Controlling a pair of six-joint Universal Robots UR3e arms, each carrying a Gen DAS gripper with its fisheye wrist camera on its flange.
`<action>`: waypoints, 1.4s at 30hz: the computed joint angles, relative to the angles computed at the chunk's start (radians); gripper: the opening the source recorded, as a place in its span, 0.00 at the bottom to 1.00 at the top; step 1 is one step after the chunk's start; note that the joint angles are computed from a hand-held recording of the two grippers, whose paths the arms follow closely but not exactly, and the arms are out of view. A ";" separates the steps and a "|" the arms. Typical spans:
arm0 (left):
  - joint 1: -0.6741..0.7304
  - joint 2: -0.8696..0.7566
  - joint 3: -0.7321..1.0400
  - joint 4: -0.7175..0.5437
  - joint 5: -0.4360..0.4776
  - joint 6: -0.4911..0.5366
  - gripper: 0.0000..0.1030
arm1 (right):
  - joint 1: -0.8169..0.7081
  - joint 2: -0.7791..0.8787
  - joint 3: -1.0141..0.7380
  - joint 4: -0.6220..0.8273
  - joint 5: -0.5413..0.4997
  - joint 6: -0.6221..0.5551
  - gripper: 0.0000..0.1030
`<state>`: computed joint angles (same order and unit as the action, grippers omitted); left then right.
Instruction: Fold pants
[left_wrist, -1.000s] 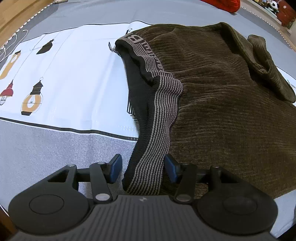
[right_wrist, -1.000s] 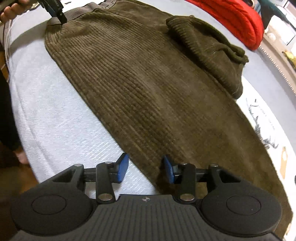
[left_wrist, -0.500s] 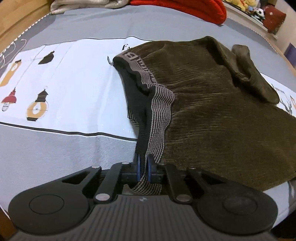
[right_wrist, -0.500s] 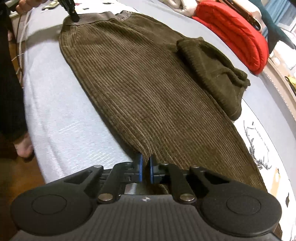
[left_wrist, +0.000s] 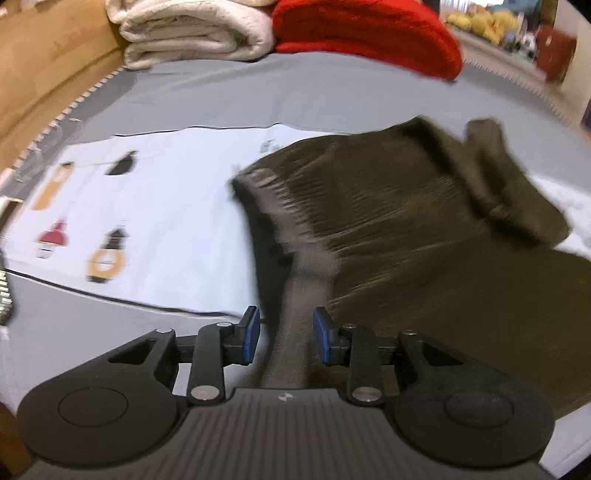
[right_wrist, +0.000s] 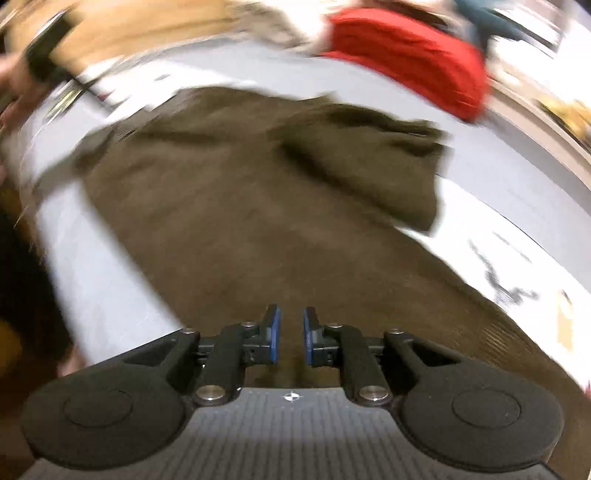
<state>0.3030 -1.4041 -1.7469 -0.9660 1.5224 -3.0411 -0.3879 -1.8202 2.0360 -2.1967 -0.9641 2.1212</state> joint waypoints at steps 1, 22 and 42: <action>-0.020 -0.023 0.020 -0.008 -0.008 -0.009 0.34 | -0.020 0.021 -0.020 -0.005 -0.001 0.043 0.15; -0.337 -0.423 0.315 -0.007 0.043 -0.016 0.34 | 0.100 0.312 -0.200 -0.281 -0.184 0.356 0.21; -0.367 -0.558 0.494 -0.078 0.029 -0.052 0.34 | 0.209 1.004 -1.002 -0.323 -0.187 0.869 0.44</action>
